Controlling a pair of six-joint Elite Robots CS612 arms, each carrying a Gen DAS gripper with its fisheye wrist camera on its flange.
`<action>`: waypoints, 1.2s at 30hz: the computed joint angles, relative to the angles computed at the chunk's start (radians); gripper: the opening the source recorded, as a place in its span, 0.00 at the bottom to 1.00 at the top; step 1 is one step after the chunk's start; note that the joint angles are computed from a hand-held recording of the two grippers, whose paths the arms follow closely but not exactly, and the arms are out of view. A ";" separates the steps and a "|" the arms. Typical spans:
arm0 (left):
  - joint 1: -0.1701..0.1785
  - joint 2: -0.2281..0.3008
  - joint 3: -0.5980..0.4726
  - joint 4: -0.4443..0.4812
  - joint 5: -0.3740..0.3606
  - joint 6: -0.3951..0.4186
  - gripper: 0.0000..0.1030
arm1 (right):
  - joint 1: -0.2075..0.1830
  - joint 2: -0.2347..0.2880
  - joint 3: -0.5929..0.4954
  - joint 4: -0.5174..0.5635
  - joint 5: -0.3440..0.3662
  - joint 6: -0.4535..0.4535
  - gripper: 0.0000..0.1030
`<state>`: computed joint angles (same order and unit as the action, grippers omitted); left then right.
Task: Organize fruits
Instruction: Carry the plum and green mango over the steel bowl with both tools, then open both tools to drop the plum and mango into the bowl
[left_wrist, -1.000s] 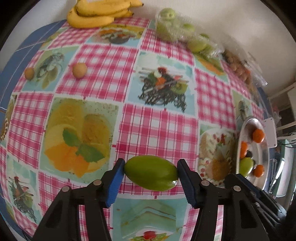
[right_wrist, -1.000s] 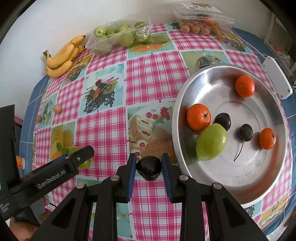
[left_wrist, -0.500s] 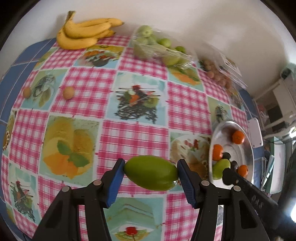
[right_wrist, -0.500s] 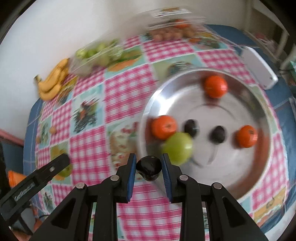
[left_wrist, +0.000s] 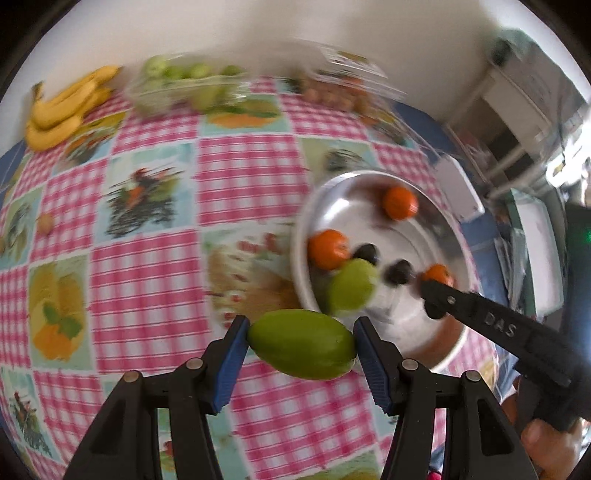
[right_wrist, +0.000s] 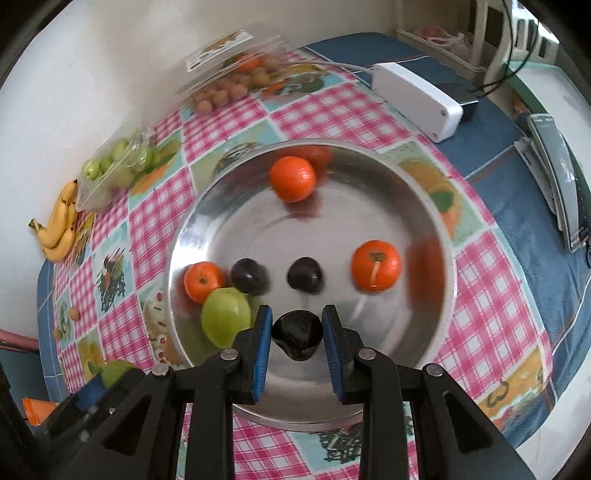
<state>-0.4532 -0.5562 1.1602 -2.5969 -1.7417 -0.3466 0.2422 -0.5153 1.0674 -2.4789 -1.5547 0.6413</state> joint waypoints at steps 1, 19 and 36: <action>-0.005 0.000 -0.001 -0.002 0.002 0.012 0.59 | -0.002 -0.004 0.008 -0.007 0.002 0.003 0.28; -0.051 0.040 -0.047 0.022 0.034 0.164 0.59 | -0.013 0.010 0.000 0.052 0.063 0.010 0.28; -0.053 0.040 -0.048 0.030 0.050 0.170 0.60 | -0.013 0.012 -0.006 0.058 0.058 0.019 0.34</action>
<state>-0.5061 -0.5165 1.1119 -2.5670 -1.6916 -0.1765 0.2293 -0.5031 1.0618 -2.4213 -1.4962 0.6607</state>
